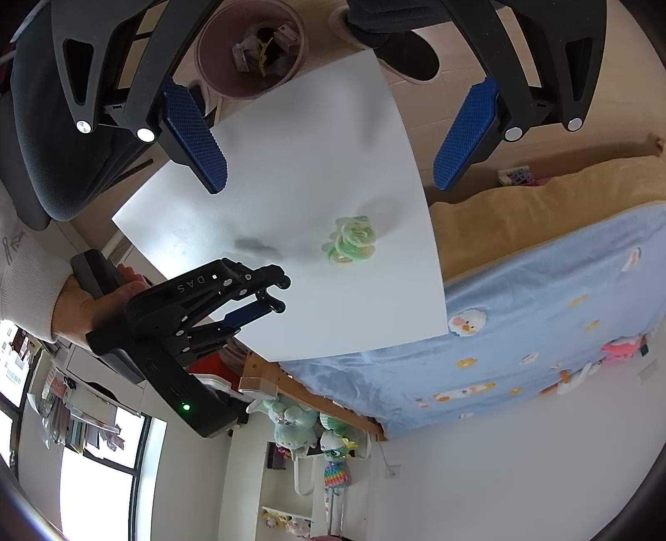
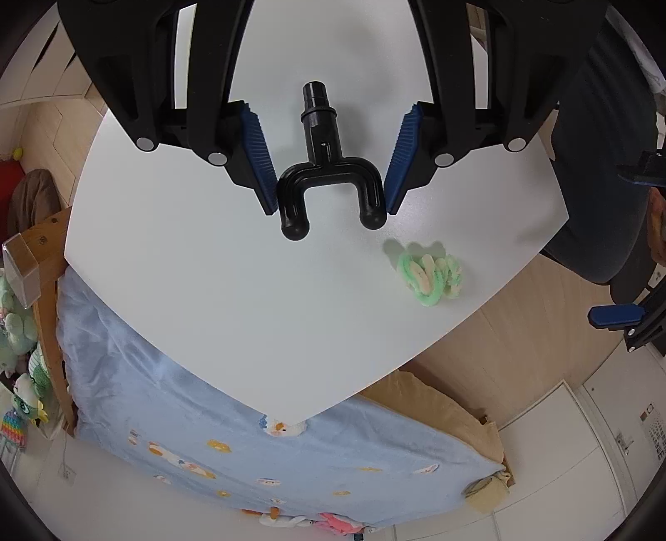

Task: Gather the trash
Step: 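Grasp the black Y-shaped piece with the right tool, then grasp the green-white hair tie with the left tool while the right tool holds the Y-piece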

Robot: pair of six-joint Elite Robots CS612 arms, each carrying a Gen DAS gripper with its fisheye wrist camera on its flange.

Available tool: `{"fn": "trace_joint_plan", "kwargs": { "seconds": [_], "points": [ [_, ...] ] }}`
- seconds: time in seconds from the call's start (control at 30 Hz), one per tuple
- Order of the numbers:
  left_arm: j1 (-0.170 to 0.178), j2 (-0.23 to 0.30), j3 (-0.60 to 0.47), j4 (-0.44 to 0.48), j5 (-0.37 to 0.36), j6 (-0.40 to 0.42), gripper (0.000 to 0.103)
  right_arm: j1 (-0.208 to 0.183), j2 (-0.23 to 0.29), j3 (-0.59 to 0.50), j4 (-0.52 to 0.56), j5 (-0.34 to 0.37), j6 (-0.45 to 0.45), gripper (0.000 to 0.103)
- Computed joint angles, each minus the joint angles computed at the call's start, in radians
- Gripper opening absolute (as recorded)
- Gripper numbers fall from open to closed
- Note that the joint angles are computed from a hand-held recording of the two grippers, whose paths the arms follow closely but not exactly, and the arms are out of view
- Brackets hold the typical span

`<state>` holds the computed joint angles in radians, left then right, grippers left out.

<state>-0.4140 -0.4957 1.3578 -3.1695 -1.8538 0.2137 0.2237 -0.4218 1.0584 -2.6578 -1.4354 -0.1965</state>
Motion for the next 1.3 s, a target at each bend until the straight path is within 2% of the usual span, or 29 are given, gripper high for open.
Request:
{"fn": "trace_joint_plan", "kwargs": {
  "seconds": [0.33,0.7,1.0,1.07,1.2,1.3],
  "points": [
    [-0.013,0.031,-0.082,0.087,0.033,0.014,0.095,-0.012,-0.045,0.081,-0.083,0.008,0.063,0.052],
    [-0.019,0.079,-0.225,0.291,0.036,0.030,0.095,-0.018,-0.072,0.131,-0.116,0.008,0.087,0.052],
    [-0.029,0.119,-0.312,0.400,0.072,0.027,0.095,-0.021,-0.081,0.149,-0.121,0.017,0.087,0.052],
    [-0.030,0.125,-0.323,0.415,0.076,0.027,0.083,-0.022,-0.081,0.152,-0.122,0.018,0.087,0.052],
    [-0.032,0.134,-0.340,0.446,0.088,0.033,0.069,-0.022,-0.081,0.154,-0.124,0.019,0.087,0.052],
    [-0.029,0.140,-0.350,0.461,0.078,0.019,0.054,-0.022,-0.080,0.155,-0.131,0.017,0.089,0.052]
  ]
}}
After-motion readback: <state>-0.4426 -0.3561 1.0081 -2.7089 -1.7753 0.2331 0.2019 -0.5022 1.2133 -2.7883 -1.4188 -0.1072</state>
